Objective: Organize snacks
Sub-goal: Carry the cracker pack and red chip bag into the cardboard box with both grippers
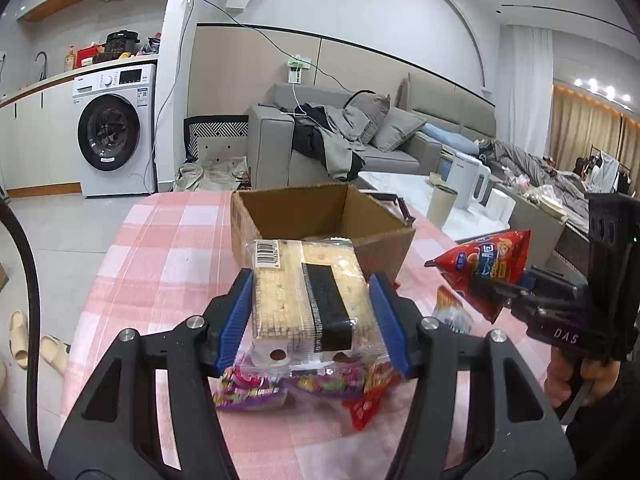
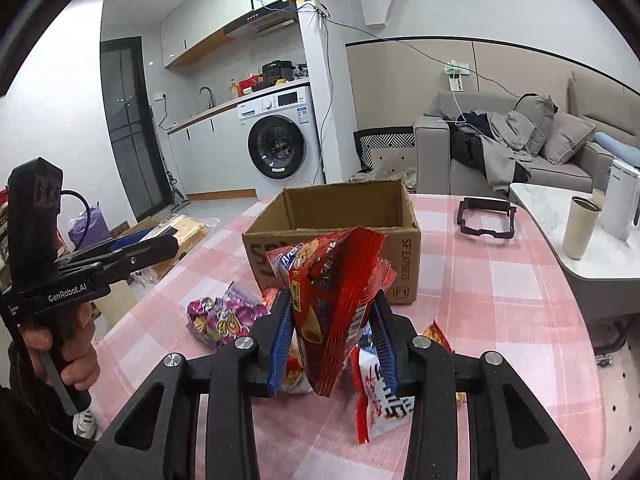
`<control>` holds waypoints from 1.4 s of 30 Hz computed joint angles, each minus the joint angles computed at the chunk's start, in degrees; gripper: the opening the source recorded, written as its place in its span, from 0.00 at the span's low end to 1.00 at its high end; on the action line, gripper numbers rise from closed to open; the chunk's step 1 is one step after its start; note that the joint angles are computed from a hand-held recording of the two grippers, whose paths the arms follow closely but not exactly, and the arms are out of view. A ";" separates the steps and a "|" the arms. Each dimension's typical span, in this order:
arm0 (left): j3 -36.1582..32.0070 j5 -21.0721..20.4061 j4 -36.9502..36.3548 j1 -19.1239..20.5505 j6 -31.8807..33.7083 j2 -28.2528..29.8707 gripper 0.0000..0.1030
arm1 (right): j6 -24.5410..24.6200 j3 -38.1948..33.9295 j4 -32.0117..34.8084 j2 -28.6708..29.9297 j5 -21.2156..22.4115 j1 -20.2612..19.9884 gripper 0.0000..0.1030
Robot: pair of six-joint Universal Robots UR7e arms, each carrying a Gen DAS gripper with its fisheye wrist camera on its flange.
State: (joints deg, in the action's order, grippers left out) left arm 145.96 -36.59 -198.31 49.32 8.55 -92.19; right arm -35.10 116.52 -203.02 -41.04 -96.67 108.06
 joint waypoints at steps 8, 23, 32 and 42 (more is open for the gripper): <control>-6.94 -2.59 -5.27 2.85 6.31 6.11 0.54 | 0.03 -5.96 4.01 0.74 0.70 1.19 0.37; -21.22 -9.03 -4.95 11.27 11.69 17.08 0.54 | 2.32 -18.58 11.38 6.33 -0.87 1.87 0.37; -28.56 -12.04 -3.82 15.81 13.88 24.17 0.54 | 2.79 -23.86 15.24 9.67 -1.21 1.29 0.37; -33.20 -12.48 -0.59 18.99 13.83 27.86 0.54 | 3.39 -29.36 19.94 13.02 -0.98 0.86 0.37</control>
